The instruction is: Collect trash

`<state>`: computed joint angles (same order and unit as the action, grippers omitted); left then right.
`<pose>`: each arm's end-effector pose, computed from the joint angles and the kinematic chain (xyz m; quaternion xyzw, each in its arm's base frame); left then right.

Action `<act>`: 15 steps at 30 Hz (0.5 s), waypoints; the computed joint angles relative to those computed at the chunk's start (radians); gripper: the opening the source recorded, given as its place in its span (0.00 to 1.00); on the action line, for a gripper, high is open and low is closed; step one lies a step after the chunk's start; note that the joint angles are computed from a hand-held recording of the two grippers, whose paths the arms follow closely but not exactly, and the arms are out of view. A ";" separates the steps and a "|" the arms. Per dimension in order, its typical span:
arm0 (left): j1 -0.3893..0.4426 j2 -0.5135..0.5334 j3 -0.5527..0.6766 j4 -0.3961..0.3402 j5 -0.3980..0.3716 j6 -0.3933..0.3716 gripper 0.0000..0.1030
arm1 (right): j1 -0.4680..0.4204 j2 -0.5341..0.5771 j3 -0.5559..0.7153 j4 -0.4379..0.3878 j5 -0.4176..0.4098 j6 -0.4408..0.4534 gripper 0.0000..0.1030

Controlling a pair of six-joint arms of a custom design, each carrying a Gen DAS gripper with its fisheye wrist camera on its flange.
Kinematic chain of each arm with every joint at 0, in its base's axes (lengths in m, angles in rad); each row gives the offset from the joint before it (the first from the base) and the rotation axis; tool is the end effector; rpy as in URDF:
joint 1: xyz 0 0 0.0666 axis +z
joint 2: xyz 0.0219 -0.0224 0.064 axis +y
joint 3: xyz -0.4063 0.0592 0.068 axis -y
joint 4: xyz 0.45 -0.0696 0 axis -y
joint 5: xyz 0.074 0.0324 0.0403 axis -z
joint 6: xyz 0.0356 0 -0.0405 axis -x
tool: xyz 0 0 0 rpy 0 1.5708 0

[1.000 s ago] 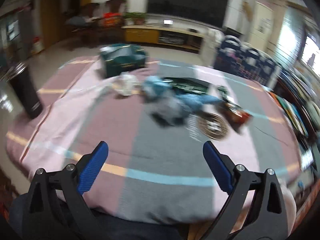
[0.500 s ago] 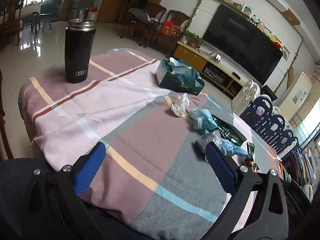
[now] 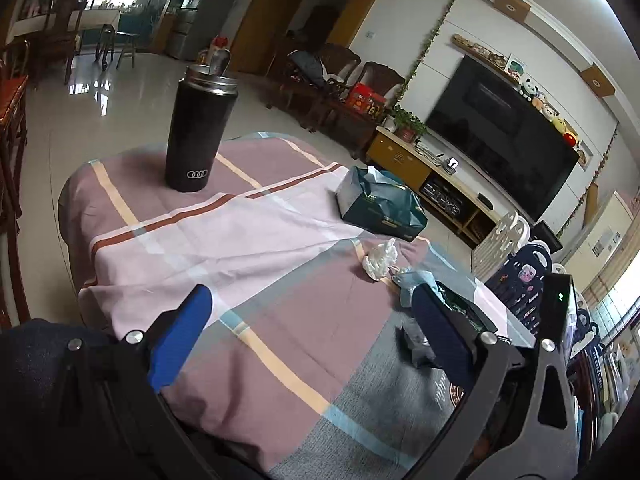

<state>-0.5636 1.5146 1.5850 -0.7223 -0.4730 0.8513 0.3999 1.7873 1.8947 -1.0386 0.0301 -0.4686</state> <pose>0.5154 -0.3070 0.5075 -0.2277 0.8475 -0.1206 0.4641 0.6345 0.2666 0.4730 0.0373 0.9485 0.1193 0.2912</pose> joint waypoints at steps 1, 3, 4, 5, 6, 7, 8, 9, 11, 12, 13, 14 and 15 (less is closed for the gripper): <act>0.002 -0.003 -0.004 0.001 0.005 0.010 0.97 | 0.003 -0.012 -0.012 -0.001 -0.023 0.012 0.17; 0.009 -0.010 -0.013 0.004 0.018 0.038 0.97 | 0.004 -0.050 -0.053 -0.001 -0.086 0.029 0.15; 0.012 -0.013 -0.018 0.006 0.024 0.049 0.97 | 0.003 -0.078 -0.085 0.010 -0.131 0.038 0.15; 0.015 -0.014 -0.020 0.004 0.031 0.063 0.97 | 0.004 -0.097 -0.107 0.017 -0.172 0.050 0.15; 0.016 -0.014 -0.020 0.001 0.036 0.069 0.97 | 0.003 -0.119 -0.130 0.014 -0.220 0.071 0.15; 0.016 -0.011 -0.017 -0.003 0.040 0.070 0.97 | 0.003 -0.135 -0.145 -0.002 -0.253 0.096 0.15; 0.014 -0.007 -0.011 -0.008 0.043 0.062 0.97 | 0.005 -0.148 -0.154 -0.023 -0.246 0.112 0.21; 0.012 -0.002 -0.005 -0.014 0.046 0.049 0.97 | 0.009 -0.164 -0.163 -0.044 -0.199 0.115 0.41; 0.007 0.013 0.015 -0.031 0.060 0.017 0.97 | 0.003 -0.209 -0.204 -0.025 -0.096 0.078 0.75; 0.005 0.022 0.027 -0.041 0.073 -0.002 0.97 | -0.008 -0.243 -0.242 0.028 -0.051 0.040 0.75; 0.003 0.032 0.039 -0.051 0.087 -0.023 0.97 | -0.023 -0.263 -0.262 0.056 -0.003 -0.006 0.75; -0.001 0.040 0.048 -0.059 0.090 -0.046 0.97 | -0.034 -0.266 -0.259 0.047 0.056 -0.047 0.75; -0.010 0.046 0.057 -0.063 0.076 -0.075 0.97 | -0.043 -0.253 -0.239 0.013 0.139 -0.078 0.75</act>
<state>-0.5736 1.5604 1.6420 -0.7856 -0.3966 0.7763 0.3573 1.5339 1.6556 -1.0254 0.1692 -0.5468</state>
